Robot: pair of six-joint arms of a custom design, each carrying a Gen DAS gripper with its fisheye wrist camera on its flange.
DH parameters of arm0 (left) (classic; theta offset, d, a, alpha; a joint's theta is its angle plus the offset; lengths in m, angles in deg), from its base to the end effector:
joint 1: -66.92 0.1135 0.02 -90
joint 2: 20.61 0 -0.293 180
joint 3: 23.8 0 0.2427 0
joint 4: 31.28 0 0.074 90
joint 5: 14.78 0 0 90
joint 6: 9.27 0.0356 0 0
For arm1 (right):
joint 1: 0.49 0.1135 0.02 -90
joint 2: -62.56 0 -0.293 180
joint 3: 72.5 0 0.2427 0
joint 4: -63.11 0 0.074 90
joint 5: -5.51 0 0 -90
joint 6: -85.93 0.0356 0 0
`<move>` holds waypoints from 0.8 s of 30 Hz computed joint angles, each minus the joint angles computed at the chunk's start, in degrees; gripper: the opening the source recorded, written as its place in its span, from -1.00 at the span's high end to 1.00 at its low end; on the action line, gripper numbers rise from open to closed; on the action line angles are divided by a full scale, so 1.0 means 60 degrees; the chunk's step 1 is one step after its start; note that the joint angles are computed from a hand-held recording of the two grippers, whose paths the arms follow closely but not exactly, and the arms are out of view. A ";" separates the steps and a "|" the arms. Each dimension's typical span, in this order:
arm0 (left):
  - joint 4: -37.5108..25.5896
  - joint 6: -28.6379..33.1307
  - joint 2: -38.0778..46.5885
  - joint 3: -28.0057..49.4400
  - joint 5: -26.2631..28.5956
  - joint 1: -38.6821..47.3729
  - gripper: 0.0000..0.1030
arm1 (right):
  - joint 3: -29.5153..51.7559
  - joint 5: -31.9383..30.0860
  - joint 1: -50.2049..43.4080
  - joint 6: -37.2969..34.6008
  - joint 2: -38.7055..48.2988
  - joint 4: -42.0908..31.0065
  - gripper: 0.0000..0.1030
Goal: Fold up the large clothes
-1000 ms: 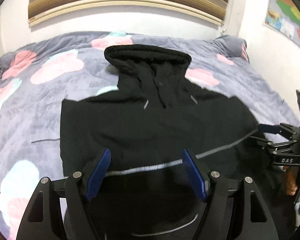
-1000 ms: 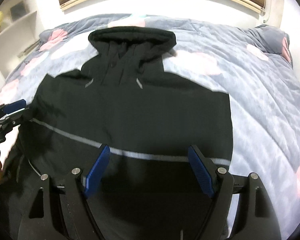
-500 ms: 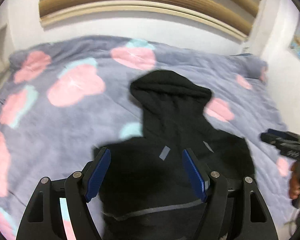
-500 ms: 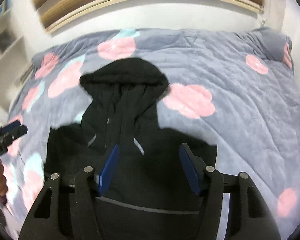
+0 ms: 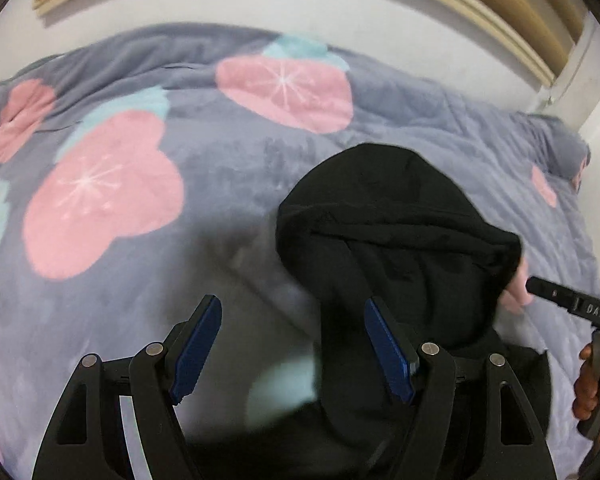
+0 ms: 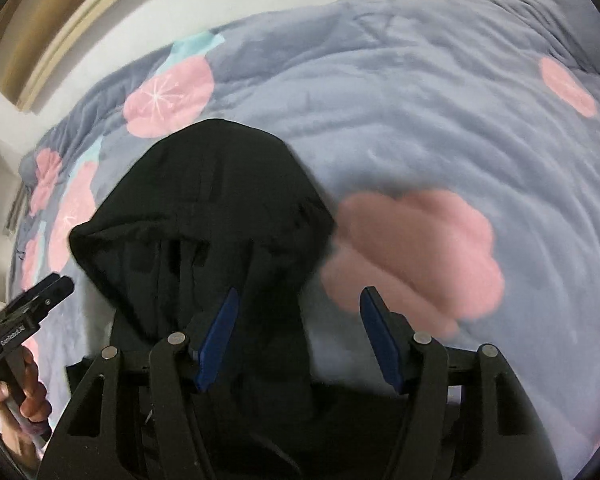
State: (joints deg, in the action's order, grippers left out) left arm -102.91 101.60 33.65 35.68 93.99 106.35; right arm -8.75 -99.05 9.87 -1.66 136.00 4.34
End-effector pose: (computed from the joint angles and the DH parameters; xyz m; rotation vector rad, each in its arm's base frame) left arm 0.1105 0.0760 0.2747 -0.3337 2.6036 -0.0998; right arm 0.2104 0.0476 0.2526 -0.2590 2.7569 0.4100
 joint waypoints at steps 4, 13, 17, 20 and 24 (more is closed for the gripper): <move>0.1827 -0.1036 0.1178 -0.0657 -0.0346 -0.1033 -0.32 | -0.0063 0.1178 0.1105 0.0444 0.1181 0.1174 -0.20; 0.1735 0.1029 0.1308 -0.1075 0.2308 0.1801 0.81 | -0.1412 -0.0899 -0.1163 -0.0967 -0.0166 0.2303 0.81; 0.2632 0.1304 0.3732 -0.1837 0.1804 0.2078 0.75 | -0.2068 -0.0649 -0.0909 -0.0839 0.1414 0.3342 0.79; 0.2562 0.1052 0.3299 -0.1726 0.1580 0.1673 0.74 | -0.2006 -0.0152 -0.0476 -0.0655 0.1338 0.3189 0.69; 0.1593 0.1696 0.1850 -0.1271 0.0843 0.1541 0.35 | -0.1210 -0.0656 -0.1019 -0.1270 0.0834 0.1621 0.67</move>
